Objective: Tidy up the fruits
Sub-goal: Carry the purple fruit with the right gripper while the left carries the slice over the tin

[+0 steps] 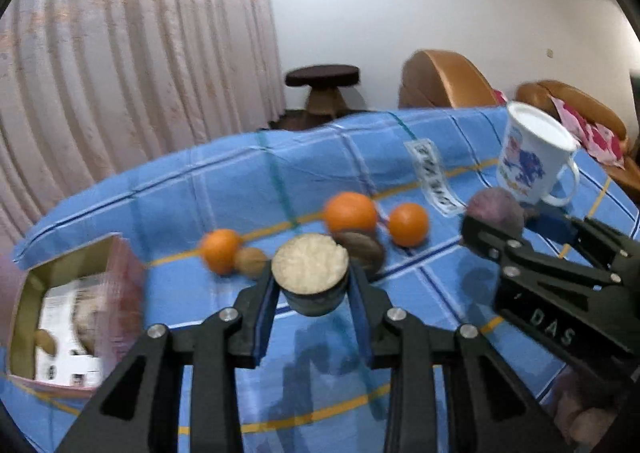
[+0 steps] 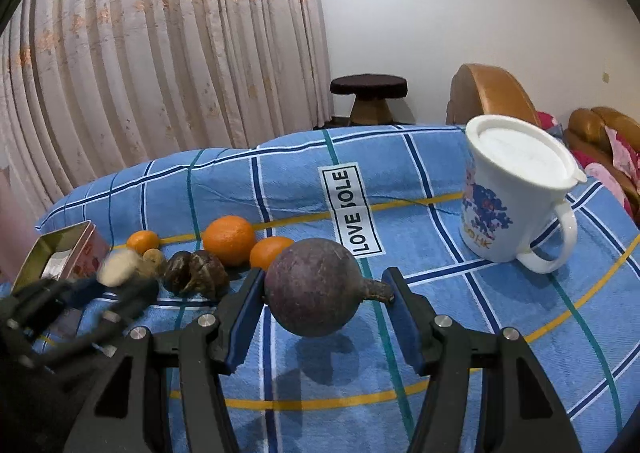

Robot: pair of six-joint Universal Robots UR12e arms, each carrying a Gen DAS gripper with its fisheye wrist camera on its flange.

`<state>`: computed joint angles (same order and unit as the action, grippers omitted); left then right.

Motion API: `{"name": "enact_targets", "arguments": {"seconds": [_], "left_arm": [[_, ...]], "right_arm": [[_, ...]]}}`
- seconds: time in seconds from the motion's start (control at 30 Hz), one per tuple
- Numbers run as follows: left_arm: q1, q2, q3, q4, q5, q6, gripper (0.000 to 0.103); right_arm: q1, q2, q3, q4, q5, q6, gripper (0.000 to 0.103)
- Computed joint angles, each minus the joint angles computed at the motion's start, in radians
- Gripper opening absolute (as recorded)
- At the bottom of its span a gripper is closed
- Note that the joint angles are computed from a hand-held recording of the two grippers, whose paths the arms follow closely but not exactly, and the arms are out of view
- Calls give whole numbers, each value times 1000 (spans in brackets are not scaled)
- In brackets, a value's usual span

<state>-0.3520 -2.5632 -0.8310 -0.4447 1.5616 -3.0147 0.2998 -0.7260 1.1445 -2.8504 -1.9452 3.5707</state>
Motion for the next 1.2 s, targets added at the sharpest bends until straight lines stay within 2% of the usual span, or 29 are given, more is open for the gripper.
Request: {"name": "enact_targets", "arguments": {"seconds": [0.13,0.3,0.5,0.67,0.83,1.03,1.2], "left_arm": [[26,38,-68,68,34,-9,35],[60,72,-132,131,66,-25,35],[104,91,-163,171,85,-73,35],[133,96,-174,201,152,-102,35],[153,90,-167,193,221,-130,35],[168,87,-168,173,270,-142,35],[170,75,-156,161,325,-141,35]], "right_arm": [[15,7,-4,-22,-33,-1,61],[47,32,-45,-40,-100,-49,61],[84,76,-137,-31,-89,-63,61],[115,143,-275,-17,-60,-121,61],[134,224,-438,49,-8,-152,61],[148,341,-663,168,71,-151,61],[155,433,-843,279,99,-152,61]]}}
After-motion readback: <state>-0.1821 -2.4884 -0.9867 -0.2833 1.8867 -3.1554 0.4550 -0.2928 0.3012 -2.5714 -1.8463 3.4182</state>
